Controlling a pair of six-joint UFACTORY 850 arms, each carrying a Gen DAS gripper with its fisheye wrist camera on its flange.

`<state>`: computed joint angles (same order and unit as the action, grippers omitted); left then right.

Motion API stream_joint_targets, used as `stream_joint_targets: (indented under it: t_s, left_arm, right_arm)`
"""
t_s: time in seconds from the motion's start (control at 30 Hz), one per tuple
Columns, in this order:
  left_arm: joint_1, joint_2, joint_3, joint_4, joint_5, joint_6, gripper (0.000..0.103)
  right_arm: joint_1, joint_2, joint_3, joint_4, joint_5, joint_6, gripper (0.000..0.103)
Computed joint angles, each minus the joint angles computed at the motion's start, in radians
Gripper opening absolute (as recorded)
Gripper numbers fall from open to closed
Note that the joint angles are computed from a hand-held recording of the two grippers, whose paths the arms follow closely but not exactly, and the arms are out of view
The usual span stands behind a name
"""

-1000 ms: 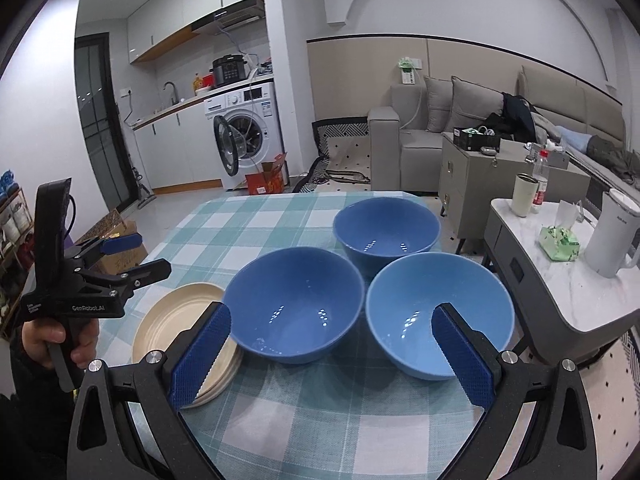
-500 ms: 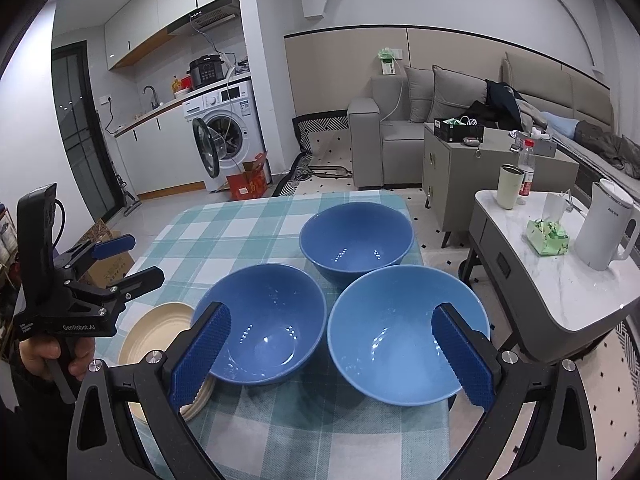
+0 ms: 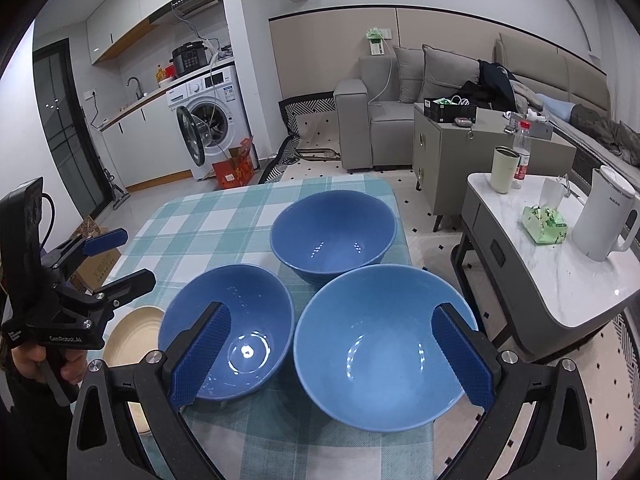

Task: Organize plates and bowls
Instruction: 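Move both open tools from the plates toward the blue bowls, then close the left tool on a blue bowl rim while the right tool grips another bowl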

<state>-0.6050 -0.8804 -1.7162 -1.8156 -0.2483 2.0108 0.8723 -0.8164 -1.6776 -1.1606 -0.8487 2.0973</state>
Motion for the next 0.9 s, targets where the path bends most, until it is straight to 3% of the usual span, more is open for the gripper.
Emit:
stream_joint_targets:
  t_s: [0.47, 0.9]
  left_arm:
    - [-0.023, -0.133, -0.226, 0.559, 0.008, -0.584, 0.103]
    - [-0.037, -0.253, -0.418, 0.911, -0.014, -0.962, 0.103]
  right_arm:
    - [-0.071, 0.009, 0.030, 0.021, 0.078, -0.020, 0.102]
    - [-0.128, 0.015, 0.061, 0.033, 0.159, 0.009, 0.102]
